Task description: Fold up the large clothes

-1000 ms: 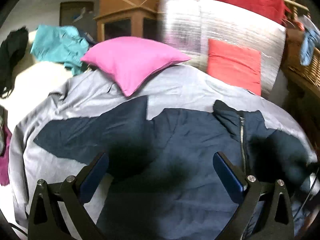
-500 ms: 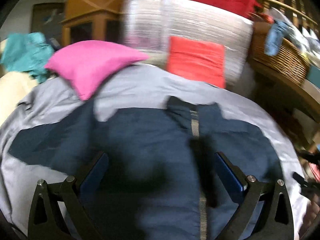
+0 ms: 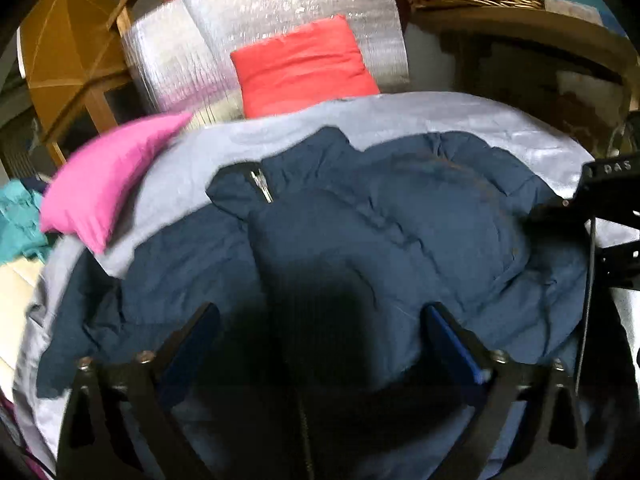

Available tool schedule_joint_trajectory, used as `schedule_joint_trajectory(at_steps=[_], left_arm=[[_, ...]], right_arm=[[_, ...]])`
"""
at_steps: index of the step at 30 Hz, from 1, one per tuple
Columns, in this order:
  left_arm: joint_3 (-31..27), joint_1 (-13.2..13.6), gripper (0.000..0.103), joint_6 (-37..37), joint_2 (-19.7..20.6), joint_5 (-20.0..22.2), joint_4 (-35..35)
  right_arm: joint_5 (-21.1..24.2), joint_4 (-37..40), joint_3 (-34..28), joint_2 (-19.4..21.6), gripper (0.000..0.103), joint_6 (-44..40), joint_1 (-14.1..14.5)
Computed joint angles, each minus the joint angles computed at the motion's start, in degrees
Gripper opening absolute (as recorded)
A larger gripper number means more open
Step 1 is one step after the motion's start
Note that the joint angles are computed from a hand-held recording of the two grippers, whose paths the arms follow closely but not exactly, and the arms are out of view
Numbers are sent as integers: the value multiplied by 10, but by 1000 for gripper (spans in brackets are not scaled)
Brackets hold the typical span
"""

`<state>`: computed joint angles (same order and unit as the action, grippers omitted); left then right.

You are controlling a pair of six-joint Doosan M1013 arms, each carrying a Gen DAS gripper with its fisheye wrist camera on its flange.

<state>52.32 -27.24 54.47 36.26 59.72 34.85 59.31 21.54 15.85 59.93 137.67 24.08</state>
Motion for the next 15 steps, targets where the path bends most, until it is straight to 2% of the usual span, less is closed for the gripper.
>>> schedule_joint_trajectory(at_steps=[1, 2, 4, 6, 9, 11, 14, 15], left_arm=[[2, 8, 61, 12, -3, -9, -41], [2, 14, 59, 26, -5, -11, -70], [12, 16, 43, 19, -12, -21, -62], [21, 22, 33, 8, -20, -22, -64], [40, 44, 26, 8, -38, -41, -134], [56, 59, 25, -2, -52, -47, -165], [80, 75, 25, -16, -70, -44, -191], [90, 78, 25, -30, -78, -43, -179]], right_arm=[[-1, 1, 1, 0, 36, 0, 0], [-1, 0, 1, -1, 35, -1, 2], [6, -8, -5, 2, 35, 4, 3], [-2, -4, 18, -9, 35, 6, 3], [2, -13, 22, -11, 35, 10, 4], [6, -25, 21, -11, 35, 12, 6], [9, -39, 17, -10, 36, 14, 8], [10, -43, 15, -9, 36, 16, 9]])
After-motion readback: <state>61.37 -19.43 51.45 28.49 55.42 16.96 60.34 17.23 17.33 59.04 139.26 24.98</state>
